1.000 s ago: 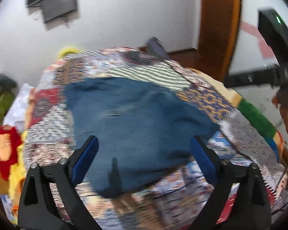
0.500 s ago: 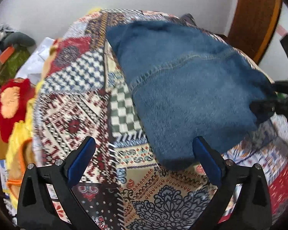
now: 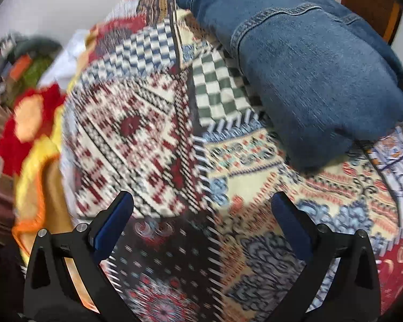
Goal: Fold large clothes
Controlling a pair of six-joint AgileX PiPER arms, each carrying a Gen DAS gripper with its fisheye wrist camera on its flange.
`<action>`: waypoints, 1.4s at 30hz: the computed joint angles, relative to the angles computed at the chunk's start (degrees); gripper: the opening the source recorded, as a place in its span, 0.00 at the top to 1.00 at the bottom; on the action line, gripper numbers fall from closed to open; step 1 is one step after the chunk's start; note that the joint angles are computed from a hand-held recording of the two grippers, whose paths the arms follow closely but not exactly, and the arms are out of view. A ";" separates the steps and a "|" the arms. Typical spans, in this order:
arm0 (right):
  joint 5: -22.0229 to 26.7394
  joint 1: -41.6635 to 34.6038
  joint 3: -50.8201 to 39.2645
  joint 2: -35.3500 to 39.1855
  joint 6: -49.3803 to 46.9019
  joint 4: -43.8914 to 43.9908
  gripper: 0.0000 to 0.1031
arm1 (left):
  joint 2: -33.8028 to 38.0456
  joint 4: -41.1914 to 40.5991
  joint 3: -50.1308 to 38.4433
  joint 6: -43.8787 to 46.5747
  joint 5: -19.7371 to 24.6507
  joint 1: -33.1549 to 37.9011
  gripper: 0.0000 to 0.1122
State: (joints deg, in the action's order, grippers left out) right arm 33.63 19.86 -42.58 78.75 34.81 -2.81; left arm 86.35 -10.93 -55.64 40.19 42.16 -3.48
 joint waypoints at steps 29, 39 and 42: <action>15.54 -2.32 -42.78 25.24 -13.73 2.78 0.03 | 17.68 -1.03 -35.69 -12.29 7.44 -12.07 0.08; 13.31 -8.53 -50.33 35.43 -14.36 10.56 0.03 | 36.54 -3.22 -61.62 -22.94 14.56 -12.02 0.08; 12.20 -10.84 -48.88 35.83 -15.75 11.86 0.03 | 42.14 -0.85 -70.46 -27.78 18.12 -12.15 0.08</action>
State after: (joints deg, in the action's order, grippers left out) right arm 45.83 9.02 -91.46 114.58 19.06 9.05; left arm 128.49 -11.78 -126.10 12.41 60.28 -15.64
